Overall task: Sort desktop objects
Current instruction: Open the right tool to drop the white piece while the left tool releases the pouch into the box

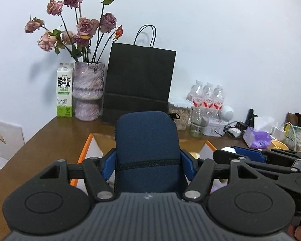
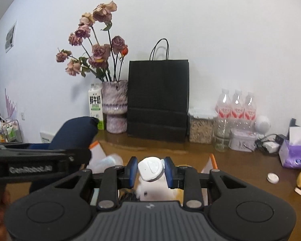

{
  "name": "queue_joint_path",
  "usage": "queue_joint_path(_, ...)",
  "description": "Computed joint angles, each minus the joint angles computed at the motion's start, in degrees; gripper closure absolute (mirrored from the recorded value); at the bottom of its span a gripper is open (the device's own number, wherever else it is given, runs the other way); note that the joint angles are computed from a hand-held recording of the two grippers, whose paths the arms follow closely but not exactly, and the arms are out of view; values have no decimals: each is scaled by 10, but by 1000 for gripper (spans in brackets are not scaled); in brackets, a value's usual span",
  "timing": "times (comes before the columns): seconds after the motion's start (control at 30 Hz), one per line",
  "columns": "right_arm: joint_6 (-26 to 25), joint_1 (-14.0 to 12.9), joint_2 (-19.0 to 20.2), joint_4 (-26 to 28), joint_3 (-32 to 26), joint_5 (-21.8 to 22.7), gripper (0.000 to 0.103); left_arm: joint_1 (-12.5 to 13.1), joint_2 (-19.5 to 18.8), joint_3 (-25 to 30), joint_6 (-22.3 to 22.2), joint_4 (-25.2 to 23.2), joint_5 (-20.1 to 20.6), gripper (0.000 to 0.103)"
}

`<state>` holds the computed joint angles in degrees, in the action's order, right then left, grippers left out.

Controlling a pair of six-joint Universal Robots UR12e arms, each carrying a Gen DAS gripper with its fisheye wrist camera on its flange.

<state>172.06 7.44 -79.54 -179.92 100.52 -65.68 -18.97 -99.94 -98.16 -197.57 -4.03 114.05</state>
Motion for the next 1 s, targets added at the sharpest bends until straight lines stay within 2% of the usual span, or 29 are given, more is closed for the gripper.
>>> queue_joint_path(0.17, 14, 9, 35, 4, -38, -10, 76, 12, -25, 28, -6, -21, -3, 36)
queue_joint_path(0.37, 30, 13, 72, 13, -67, -18, 76, 16, -55, 52, 10, -41, 15, 36)
queue_joint_path(0.57, 10, 12, 83, 44, -68, -12, 76, 21, -63, 52, 26, -78, 0, 36)
queue_joint_path(0.8, -5, 14, 85, 53, -64, -29, 75, 15, -70, 51, 44, -77, 14, 35)
queue_joint_path(0.87, -7, 15, 84, 50, -62, -34, 74, 13, -71, 52, 43, -80, 24, 31)
queue_joint_path(0.93, -8, 16, 83, 45, -60, -44, 67, 8, -73, 54, 46, -75, 47, 26)
queue_joint_path(0.97, -6, 17, 82, 39, -59, -51, 58, 4, -75, 54, 48, -67, 66, 20)
queue_joint_path(1.0, 0, 17, 81, 30, -58, -61, 44, 2, -77, 54, 50, -60, 84, 17)
